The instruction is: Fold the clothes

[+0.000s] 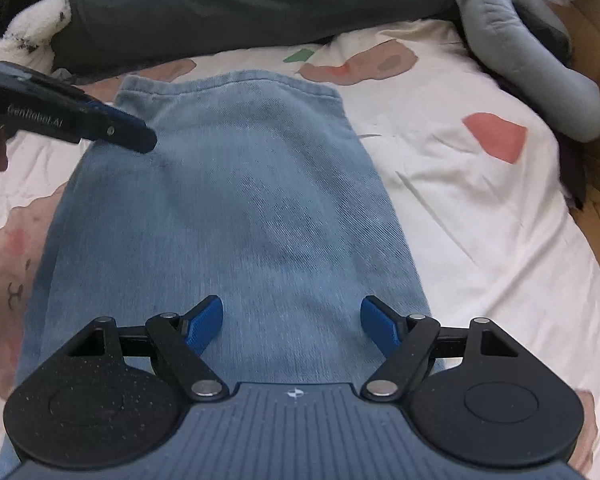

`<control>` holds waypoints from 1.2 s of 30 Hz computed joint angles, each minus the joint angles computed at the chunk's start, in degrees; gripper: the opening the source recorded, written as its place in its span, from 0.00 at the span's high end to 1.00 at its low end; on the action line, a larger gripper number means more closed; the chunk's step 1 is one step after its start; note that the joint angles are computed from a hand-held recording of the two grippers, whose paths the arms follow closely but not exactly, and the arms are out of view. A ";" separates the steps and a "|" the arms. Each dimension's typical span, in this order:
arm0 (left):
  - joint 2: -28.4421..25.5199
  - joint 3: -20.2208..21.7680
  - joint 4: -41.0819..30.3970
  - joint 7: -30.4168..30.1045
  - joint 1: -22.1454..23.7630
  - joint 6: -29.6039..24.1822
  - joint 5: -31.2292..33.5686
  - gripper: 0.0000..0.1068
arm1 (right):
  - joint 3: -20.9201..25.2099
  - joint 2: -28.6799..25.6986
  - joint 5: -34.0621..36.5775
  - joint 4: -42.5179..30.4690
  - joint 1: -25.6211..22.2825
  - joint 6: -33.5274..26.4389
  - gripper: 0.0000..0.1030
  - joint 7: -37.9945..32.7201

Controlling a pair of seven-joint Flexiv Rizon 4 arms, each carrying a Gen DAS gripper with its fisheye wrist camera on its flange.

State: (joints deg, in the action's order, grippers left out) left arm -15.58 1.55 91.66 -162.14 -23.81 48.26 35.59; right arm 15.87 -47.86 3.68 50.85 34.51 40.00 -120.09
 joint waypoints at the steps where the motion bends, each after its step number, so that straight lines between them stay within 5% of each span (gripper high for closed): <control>1: -0.29 -0.20 -0.36 0.66 0.12 0.82 0.10 0.78 | 0.12 0.95 0.48 1.53 -0.55 1.00 0.22 -0.13; 20: -10.12 -1.16 -10.53 21.82 -0.53 -2.05 -14.82 0.68 | 1.27 15.08 1.38 28.41 -9.75 13.54 0.24 1.81; 36: -12.69 -0.78 -14.33 27.27 -2.95 -3.73 -20.09 0.53 | 2.77 24.61 7.01 41.53 -18.17 17.41 0.25 0.36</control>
